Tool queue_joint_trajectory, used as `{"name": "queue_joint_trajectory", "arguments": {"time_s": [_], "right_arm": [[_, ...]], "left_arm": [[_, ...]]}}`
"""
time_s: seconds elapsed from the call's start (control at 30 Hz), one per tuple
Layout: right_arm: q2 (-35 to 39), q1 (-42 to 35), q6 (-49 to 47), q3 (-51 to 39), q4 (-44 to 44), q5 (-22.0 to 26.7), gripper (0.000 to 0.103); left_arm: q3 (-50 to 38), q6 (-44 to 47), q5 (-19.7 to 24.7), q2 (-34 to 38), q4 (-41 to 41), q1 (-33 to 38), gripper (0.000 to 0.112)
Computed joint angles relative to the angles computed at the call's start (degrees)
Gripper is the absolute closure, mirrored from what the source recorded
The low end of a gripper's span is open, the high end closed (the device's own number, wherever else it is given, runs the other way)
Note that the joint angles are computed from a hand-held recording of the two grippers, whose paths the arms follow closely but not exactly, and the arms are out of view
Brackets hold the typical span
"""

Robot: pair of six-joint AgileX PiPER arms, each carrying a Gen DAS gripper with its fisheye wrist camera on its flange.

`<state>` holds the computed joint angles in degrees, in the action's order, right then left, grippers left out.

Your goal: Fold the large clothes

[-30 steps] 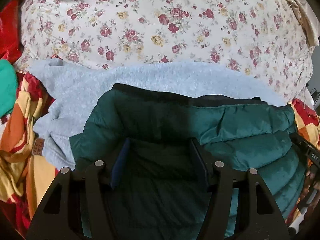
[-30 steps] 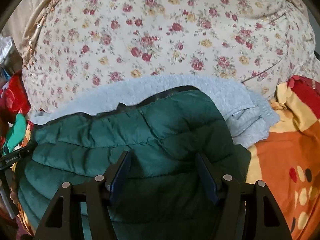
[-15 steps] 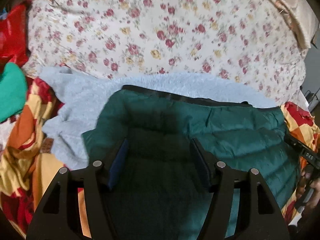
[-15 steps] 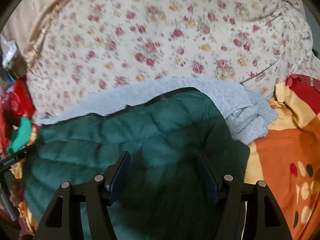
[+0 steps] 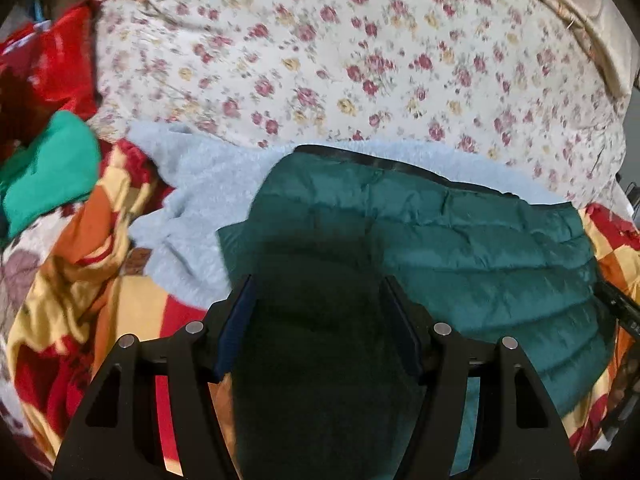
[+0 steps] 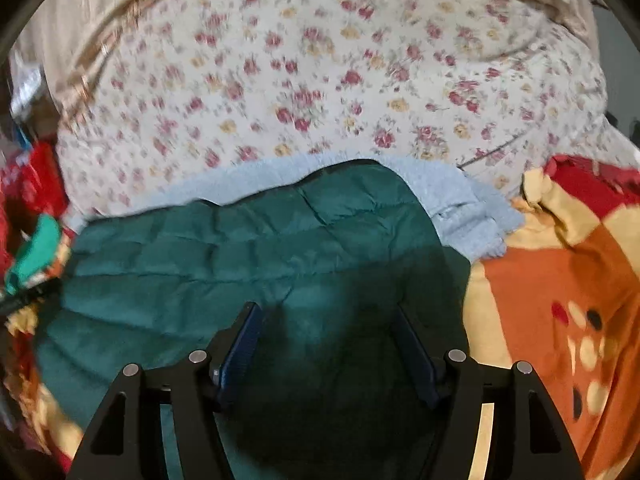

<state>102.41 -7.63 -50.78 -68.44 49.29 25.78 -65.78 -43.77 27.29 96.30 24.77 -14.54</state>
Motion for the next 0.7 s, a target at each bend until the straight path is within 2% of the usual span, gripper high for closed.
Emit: {"name": "queue_joint_trajectory", "arguments": {"time_s": [0.07,0.13,0.2,0.27,0.3,0.37,0.43,0.47,0.57,0.67,0.7], "right_arm": [[-2.75,-1.75,-7.08,5.11,7.99,-0.12,0.037],[-3.48,-2.13,-12.67,8.80,12.43,-1.71,0.037],[-3.20,-0.68,-11.72,9.46,9.59,-4.03,0.037],[-4.84,0.51,-4.81,9.71,3.03,-4.99,0.037],[-6.09,0.02,-3.58,9.97,2.48,-3.40,0.037],[-8.68,-2.04,-7.58,11.99,7.65,-0.06,0.037],[-10.64,-2.90,-10.79,15.14,11.53,-0.32,0.037],[-10.60,-2.84,-11.61,16.22,12.24,-1.11,0.037],[-8.07,-1.55,-11.90,16.63,11.29,-4.04,0.037],[-9.21,-0.29,-3.31,15.89,3.32,-4.39,0.037],[-9.86,-0.46,-2.95,16.06,3.01,-3.71,0.037]], "left_arm": [[2.93,-3.75,-0.97,-0.94,2.89,-0.01,0.048],[4.44,-1.92,-2.39,0.29,0.09,1.07,0.043],[4.29,2.57,-2.98,0.87,-6.11,2.58,0.042],[4.14,2.22,-1.11,-0.71,-7.40,2.32,0.043],[4.71,0.67,-0.95,-2.15,-6.09,1.54,0.043],[6.79,-6.90,0.03,-5.66,1.78,-1.35,0.043],[9.46,-15.61,1.44,-7.74,10.02,-4.13,0.043],[9.98,-16.63,1.65,-7.46,10.84,-4.59,0.043],[8.96,-10.53,1.37,-3.31,4.54,-3.34,0.042],[9.30,-7.95,1.46,-5.21,1.22,-2.80,0.043],[9.46,-6.92,1.67,-6.34,0.15,-2.93,0.043]]}}
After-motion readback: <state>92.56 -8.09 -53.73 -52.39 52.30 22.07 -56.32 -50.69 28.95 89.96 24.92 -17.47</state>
